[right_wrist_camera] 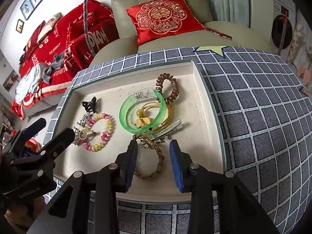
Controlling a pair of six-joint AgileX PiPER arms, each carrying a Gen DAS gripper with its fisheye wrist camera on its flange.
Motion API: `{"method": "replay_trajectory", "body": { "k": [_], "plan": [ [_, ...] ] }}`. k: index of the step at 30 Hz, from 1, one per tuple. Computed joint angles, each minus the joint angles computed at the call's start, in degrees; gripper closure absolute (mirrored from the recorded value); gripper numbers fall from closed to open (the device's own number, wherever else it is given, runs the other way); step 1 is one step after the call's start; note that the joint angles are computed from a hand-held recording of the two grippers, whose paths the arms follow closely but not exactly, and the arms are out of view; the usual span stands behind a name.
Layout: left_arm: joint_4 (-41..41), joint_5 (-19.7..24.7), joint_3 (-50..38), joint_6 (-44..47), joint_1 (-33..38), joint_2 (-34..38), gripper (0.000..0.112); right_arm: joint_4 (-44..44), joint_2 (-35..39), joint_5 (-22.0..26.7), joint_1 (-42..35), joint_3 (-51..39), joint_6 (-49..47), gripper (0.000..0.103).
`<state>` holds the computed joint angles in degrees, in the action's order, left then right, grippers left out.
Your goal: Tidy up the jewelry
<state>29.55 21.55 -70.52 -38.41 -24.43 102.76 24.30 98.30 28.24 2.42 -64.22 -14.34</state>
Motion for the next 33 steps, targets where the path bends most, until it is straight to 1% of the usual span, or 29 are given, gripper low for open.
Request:
{"method": "replay_trajectory", "body": {
  "k": [1,3,4,5,7,9,10,12,14,16,18,20,22,24,25,28,30,33],
  "plan": [
    [0.6,0.4,0.0,-0.7,-0.1,-0.2,0.009,0.3,-0.1,0.0,-0.1,0.1,-0.2,0.066],
    [2.8,1.4,0.2,-2.8,-0.5,-0.6,0.009,0.3,-0.6,0.1,-0.1,0.3,-0.2,0.058],
    [3.7,2.0,0.2,-3.7,-0.8,-0.7,0.009,0.9,-0.9,0.2,-0.2,0.6,-0.7,0.044],
    [4.7,2.4,0.5,-4.6,-1.0,-0.9,0.009,2.3,-1.4,0.1,-0.6,1.0,-1.8,0.033],
    [5.7,3.0,1.3,-5.7,-1.2,-1.5,0.009,3.9,-2.4,-0.4,-0.9,1.9,-2.7,0.030],
    [4.3,3.4,1.9,-4.6,-1.0,-2.1,0.009,3.8,-3.0,-0.3,-1.0,2.2,-2.4,0.028],
    [2.6,3.7,2.0,-3.0,-0.8,-2.4,0.009,3.8,-3.3,-0.1,-1.0,2.3,-2.3,0.021],
    [2.1,4.3,2.8,-2.8,-0.9,-3.2,0.009,3.1,-3.8,0.1,-0.8,2.5,-1.7,0.020],
    [5.4,5.1,4.1,-6.0,-1.7,-4.3,0.009,-0.7,-4.2,0.8,0.0,2.5,1.3,0.019],
    [5.6,5.0,5.6,-5.9,-2.1,-5.7,0.009,-4.4,-4.5,1.0,1.0,2.5,4.0,0.015],
    [7.5,5.2,7.2,-7.7,-2.9,-6.9,0.009,-8.6,-5.4,0.7,2.2,3.2,7.1,0.015],
    [9.9,5.7,9.0,-10.4,-3.8,-8.3,0.009,-10.3,-6.4,-0.2,2.8,4.4,8.6,0.014],
    [12.0,6.2,11.1,-12.9,-4.8,-9.9,0.009,-7.6,-8.5,-2.9,2.6,7.2,6.7,0.014],
    [13.5,6.4,13.0,-14.9,-5.4,-11.3,0.009,-7.2,-10.1,-4.0,2.6,9.0,6.6,0.014],
    [14.2,6.6,13.9,-16.0,-5.8,-12.1,0.009,-7.9,-10.8,-4.2,2.8,9.8,7.2,0.014],
    [16.0,7.2,16.9,-20.1,-7.2,-14.8,0.009,-13.8,-13.8,-5.2,4.4,12.7,12.2,0.014],
    [18.3,7.7,19.4,-24.3,-8.5,-16.7,0.009,-13.6,-15.4,-5.4,4.7,14.5,12.0,0.014],
    [22.0,9.2,22.7,-30.6,-11.0,-19.2,0.009,-10.6,-18.5,-5.1,4.2,17.8,9.9,0.014]
  ]
}}
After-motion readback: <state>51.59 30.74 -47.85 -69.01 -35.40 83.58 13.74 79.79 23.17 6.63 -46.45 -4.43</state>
